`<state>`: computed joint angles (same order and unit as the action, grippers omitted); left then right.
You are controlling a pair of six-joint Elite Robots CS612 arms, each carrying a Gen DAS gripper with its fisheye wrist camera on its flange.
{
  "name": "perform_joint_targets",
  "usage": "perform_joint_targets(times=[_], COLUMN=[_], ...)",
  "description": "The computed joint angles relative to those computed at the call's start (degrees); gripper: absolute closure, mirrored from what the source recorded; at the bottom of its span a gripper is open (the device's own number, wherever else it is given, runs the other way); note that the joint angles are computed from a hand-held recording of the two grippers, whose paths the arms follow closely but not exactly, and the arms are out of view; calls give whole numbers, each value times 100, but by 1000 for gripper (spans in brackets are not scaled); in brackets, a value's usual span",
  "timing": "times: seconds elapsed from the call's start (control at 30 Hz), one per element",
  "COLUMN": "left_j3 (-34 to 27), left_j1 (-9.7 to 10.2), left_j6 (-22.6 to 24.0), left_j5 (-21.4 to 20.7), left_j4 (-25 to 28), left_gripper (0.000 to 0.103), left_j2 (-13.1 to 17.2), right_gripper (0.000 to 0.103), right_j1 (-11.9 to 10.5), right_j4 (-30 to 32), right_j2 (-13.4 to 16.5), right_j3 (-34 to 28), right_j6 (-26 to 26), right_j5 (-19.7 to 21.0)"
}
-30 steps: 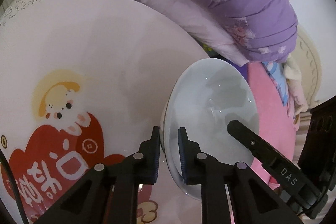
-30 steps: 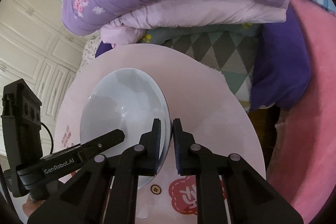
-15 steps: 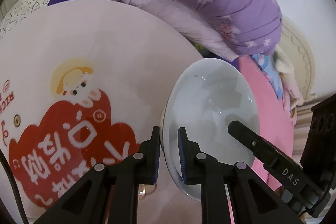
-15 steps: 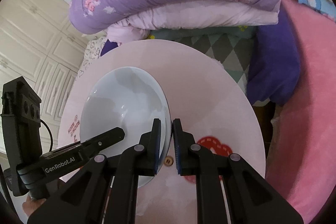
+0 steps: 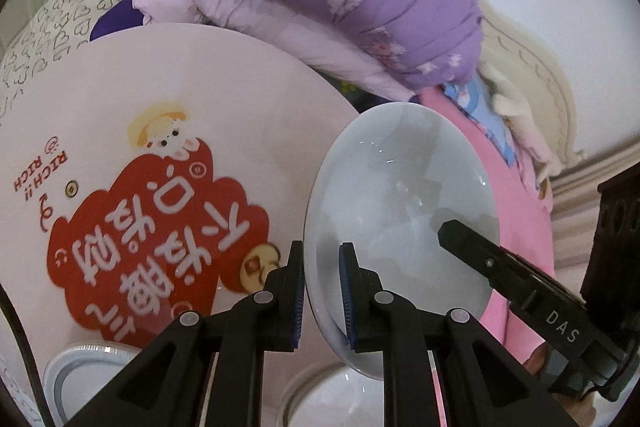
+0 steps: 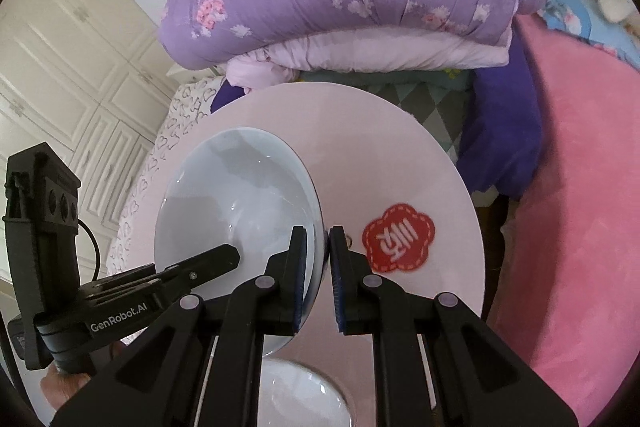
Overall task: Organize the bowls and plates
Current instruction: 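Lift the nested bowls with both grippers and carry them to another bowl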
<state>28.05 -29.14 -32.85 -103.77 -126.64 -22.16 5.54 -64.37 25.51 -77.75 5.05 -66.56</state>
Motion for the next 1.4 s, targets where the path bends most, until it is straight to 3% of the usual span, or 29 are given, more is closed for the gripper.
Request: perform_joint_targets(times=[0.13, 0.3, 0.57, 0.93, 1.17, 1.4], left_j3=[800, 1368, 2003, 2424, 2425, 2505], left_j1=[-44, -123, -259, -403, -464, -558], left_j6=[147, 486, 935, 1260, 1368, 1566], left_j5=[-37, -2, 156, 325, 323, 588], left_j4=[-316, -210, -75, 80, 330, 307], left_gripper=[90, 89, 89, 87, 87, 86], left_j2=[-486, -887, -1341, -1615, -1571, -1591], right_gripper=[92, 92, 92, 91, 91, 91], right_j1=[-15, -43, -64, -99, -131, -126], right_j4=[199, 545, 974, 1460, 1695, 1857], right_j2=[67, 180, 313, 486, 553, 592], right_j3=[-304, -690, -1111, -1421, -1472, -1486], right_j6=[-7, -35, -204, -307, -354, -405], right_j5=[-7, 90, 170, 295, 354, 279])
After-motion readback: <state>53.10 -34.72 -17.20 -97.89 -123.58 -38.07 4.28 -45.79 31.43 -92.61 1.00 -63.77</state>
